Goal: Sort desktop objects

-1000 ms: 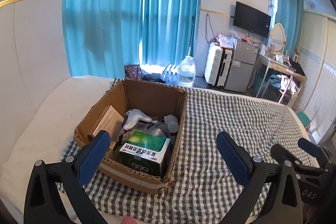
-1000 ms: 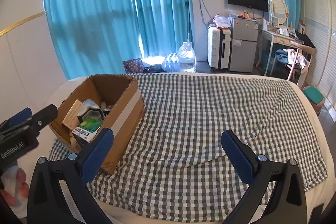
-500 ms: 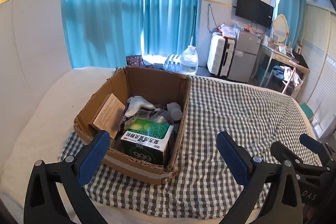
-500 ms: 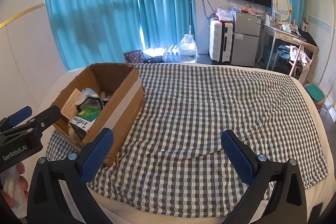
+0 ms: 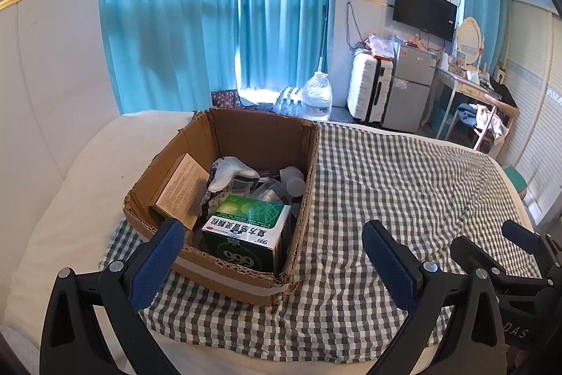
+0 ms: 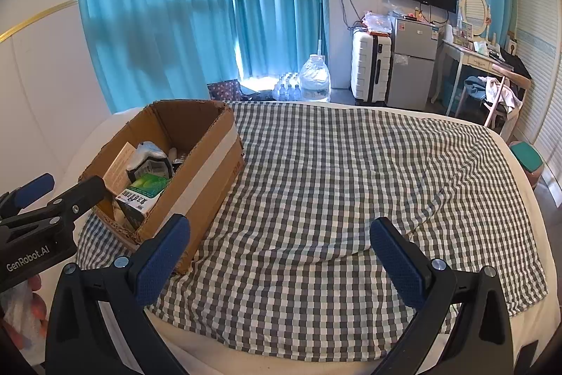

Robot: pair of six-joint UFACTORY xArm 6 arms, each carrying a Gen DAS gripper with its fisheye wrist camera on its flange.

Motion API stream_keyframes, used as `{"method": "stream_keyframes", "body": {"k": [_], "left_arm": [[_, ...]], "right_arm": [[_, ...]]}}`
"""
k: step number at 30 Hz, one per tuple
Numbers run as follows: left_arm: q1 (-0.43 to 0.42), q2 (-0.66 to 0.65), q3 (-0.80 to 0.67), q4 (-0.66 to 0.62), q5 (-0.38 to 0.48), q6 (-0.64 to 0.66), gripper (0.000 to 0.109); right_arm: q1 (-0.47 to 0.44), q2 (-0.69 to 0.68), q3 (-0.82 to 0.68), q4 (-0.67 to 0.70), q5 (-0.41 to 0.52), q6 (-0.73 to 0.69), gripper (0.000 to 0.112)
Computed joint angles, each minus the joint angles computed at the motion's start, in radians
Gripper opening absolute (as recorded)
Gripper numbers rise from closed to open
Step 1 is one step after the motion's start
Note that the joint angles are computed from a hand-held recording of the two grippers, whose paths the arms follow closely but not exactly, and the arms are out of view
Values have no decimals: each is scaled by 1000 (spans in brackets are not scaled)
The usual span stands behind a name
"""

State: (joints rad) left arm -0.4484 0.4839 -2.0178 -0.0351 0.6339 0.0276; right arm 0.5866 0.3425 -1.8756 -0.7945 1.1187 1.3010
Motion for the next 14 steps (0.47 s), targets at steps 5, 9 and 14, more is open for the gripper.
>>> {"method": "stream_keyframes", "body": {"k": [5,9,14], "left_arm": [[-1,5,-13,-10,22,8,103],[19,7,-38,-275,109,172,103],[13,15,-48,-172,110,87,103]], "right_arm": [[2,6,-7,7,5,-9,103],[2,16,-20,9,11,-16,103],[1,14,-17,7,12,-14,103]]}}
